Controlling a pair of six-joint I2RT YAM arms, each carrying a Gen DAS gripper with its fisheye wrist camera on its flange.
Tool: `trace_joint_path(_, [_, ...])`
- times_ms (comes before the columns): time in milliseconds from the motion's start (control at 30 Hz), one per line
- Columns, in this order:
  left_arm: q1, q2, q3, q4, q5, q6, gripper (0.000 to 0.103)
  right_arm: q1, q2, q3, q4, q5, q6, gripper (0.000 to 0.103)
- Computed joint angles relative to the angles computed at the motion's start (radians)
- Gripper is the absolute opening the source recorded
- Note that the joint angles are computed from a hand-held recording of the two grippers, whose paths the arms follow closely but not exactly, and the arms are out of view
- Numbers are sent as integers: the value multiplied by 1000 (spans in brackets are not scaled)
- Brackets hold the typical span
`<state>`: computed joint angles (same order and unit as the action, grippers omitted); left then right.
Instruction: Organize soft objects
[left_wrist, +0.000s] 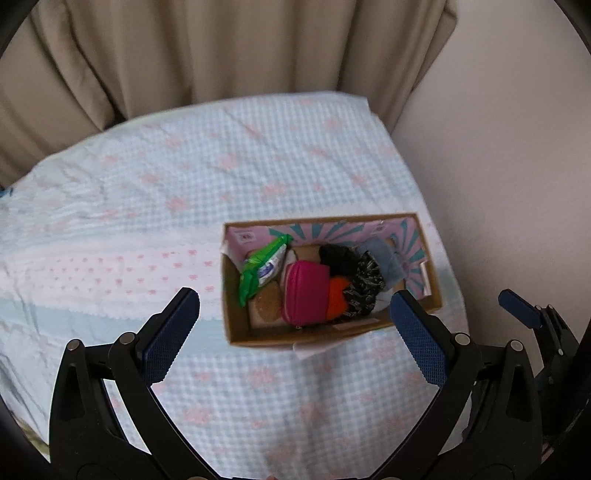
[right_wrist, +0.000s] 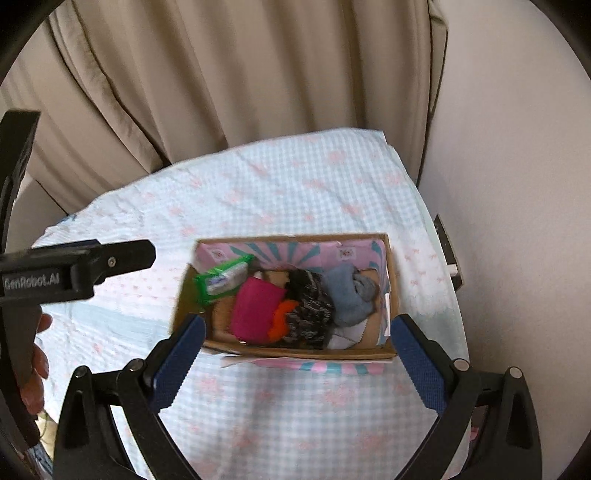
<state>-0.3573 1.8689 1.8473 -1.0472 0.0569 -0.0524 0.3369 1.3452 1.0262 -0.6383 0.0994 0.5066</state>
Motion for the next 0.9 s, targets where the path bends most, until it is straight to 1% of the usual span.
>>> trace_joint_path(67, [23,-93,-28,-15,-6,6,103,34,-30,49,-59,25,21,100])
trace_joint_path(167, [70,-205,-51,-30,13,33,103,115,-49,161,-163,100,58,100])
trace_joint_path(333, [204,-386,-59,-55,87,121,103,265,-43,366,-320,247,125,100])
trace_joint_path(400, [266,-445,-57,-57,127,153,103,338,-23,465,-389,319,176,100])
trace_joint_path(467, [343,-509,-57,-61,173,191,103,413,3,562,-455,393,229,100])
trace_joint_path(567, [455,-549,-28,-90,250,236,103,520,65,710,-555,508,296,100])
trace_joint_path(700, [640,-591,0,-131,406,304,103,664,167,912,-699,667,393,100])
trace_joint_path(800, [750,-595,21,-161,498,347,103,740,231,1019,-784,753,448,100])
trace_joint_path(900, [848,-594,42,-194,584,391,103,798,280,1088,-850,814,500,100])
